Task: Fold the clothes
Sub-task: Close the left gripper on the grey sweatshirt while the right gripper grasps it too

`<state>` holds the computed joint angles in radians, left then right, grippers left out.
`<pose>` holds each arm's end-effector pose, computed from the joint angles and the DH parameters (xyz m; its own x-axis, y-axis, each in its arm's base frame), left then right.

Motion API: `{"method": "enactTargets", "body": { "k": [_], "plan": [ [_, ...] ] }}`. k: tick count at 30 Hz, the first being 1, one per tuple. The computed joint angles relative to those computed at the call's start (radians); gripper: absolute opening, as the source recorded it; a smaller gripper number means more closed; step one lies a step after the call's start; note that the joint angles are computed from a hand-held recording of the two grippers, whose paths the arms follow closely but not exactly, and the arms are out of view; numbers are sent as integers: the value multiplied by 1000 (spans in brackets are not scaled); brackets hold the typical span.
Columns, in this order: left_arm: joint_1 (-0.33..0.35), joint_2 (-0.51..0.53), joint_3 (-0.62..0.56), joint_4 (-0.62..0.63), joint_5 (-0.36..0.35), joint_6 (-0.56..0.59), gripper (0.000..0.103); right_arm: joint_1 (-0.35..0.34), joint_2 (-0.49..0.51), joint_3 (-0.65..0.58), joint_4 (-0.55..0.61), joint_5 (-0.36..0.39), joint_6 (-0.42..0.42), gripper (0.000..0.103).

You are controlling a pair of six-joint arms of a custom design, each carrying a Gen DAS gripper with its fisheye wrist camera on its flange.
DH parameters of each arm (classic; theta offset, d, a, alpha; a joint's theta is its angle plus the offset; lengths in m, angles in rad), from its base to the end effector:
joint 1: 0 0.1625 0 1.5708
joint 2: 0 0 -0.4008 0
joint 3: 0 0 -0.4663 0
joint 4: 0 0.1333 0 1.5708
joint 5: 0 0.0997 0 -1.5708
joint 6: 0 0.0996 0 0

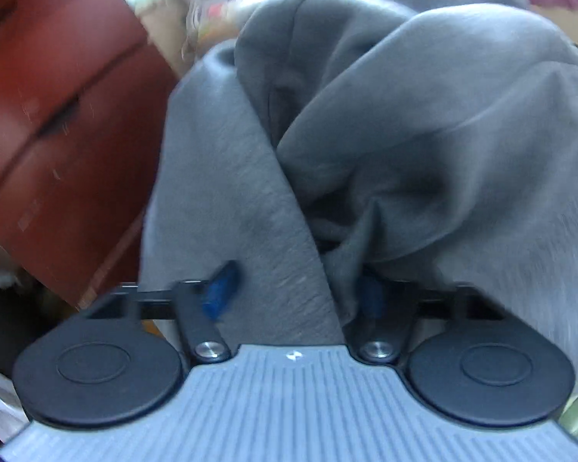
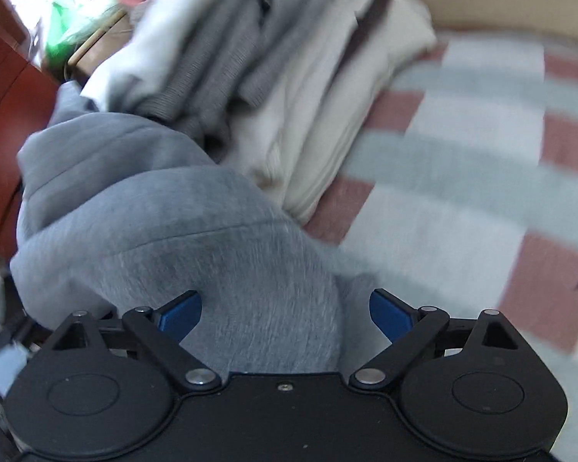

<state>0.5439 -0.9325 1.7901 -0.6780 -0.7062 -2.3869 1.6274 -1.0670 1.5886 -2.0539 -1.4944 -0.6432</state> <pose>-0.2876 -0.4182 0.0452 -0.1173 -0.6234 -0.7731 0.3201 0.7131 -0.6237 0.1799 -0.6845 0.1781 -0.7628 -0.6411 -0.0841 -0.6424 0.7662 -0.0149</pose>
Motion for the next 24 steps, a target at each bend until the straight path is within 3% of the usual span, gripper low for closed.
{"method": "enactTargets", "body": {
  "k": [1,2,6,9,11,12,14,15,16,18,20,22,24],
  "plan": [
    [-9,13,-10,34,-15,-36,33,-2,-13,22,-18,25,6,72],
    [-17,21,-16,65,-38,-75,22,-6,-28,47,-37,53,1,59],
    [-30,-7,8,115,-171,-240,18,-6,-146,168,-40,188,-234,23],
    [-44,-106,87,42,-197,-304,18,-20,-172,139,134,251,-384,22],
    [-52,-127,102,53,-160,-300,25,-21,-183,135,129,242,-437,25],
    [-57,-127,100,62,-145,-283,29,-18,-189,140,95,225,-451,31],
    [-69,-134,105,70,-119,-269,57,-14,-177,135,41,205,-435,61],
    [-73,-148,116,66,-101,-277,60,-14,-166,127,25,200,-423,73],
    [-84,-173,137,49,-80,-278,62,-11,-157,126,7,200,-407,74],
    [-78,-253,193,-4,-7,-258,62,-2,-129,113,-26,181,-413,82],
    [-63,-346,255,-99,47,-210,60,14,-103,122,-126,155,-396,83],
    [-28,-446,319,-209,88,-173,56,28,-57,101,-142,139,-381,83],
    [-15,-492,352,-251,114,-198,25,39,15,34,-48,115,-296,83]
  ]
}}
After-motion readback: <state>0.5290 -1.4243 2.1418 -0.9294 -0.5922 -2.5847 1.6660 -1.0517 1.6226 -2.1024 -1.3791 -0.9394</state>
